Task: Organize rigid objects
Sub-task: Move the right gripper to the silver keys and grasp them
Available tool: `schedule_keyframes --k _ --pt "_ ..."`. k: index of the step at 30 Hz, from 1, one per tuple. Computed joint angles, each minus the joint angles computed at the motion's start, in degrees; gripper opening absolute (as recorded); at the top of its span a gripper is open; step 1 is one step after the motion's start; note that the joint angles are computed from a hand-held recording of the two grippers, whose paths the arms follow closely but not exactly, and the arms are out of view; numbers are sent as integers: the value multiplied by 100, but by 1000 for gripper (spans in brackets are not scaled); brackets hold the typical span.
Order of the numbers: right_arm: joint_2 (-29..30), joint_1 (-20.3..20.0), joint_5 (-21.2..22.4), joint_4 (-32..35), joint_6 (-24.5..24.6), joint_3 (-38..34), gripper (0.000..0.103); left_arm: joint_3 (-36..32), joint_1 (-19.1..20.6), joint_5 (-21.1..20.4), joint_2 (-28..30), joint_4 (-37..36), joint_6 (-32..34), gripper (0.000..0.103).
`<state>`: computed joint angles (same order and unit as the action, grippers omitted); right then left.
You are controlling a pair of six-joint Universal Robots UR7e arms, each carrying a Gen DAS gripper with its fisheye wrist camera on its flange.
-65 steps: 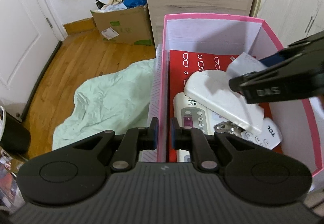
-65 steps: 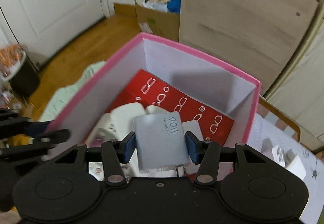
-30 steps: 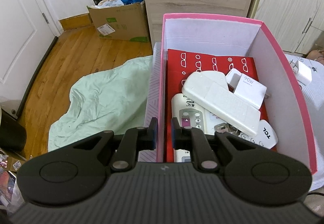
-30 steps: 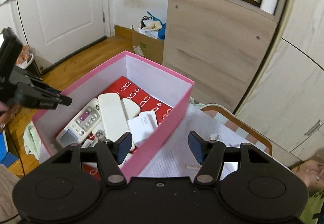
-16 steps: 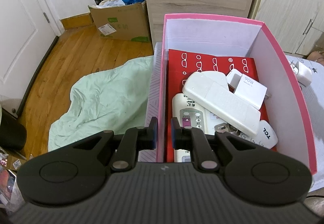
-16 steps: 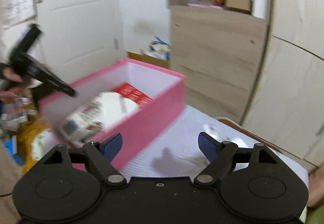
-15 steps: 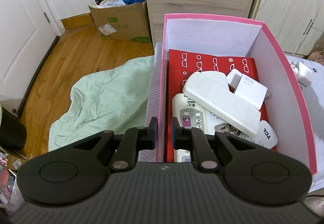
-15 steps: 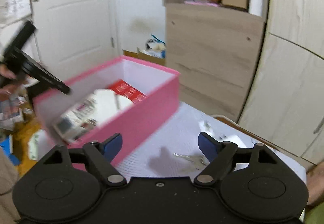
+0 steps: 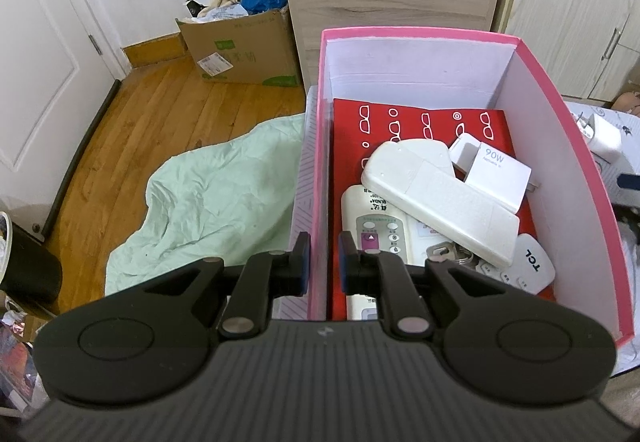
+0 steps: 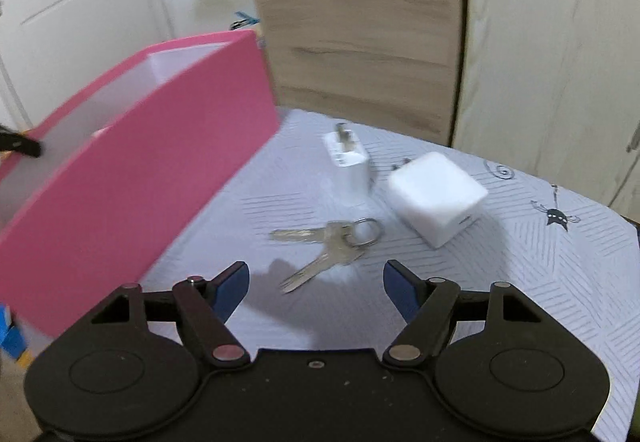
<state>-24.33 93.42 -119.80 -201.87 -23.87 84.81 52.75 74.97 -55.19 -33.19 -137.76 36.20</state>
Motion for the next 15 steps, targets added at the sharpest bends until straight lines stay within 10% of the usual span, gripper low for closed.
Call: schedule_keyframes --k 5,11,15 --pt "672 -46 -218 -659 -912 -783 80 44 -10 30 -7 -70 46 12" --pt "440 4 -63 -591 -756 -580 7 69 -8 23 -23 -89 65 12" --pt "248 9 34 -384 -338 -439 3 67 -7 26 -24 -96 80 12"
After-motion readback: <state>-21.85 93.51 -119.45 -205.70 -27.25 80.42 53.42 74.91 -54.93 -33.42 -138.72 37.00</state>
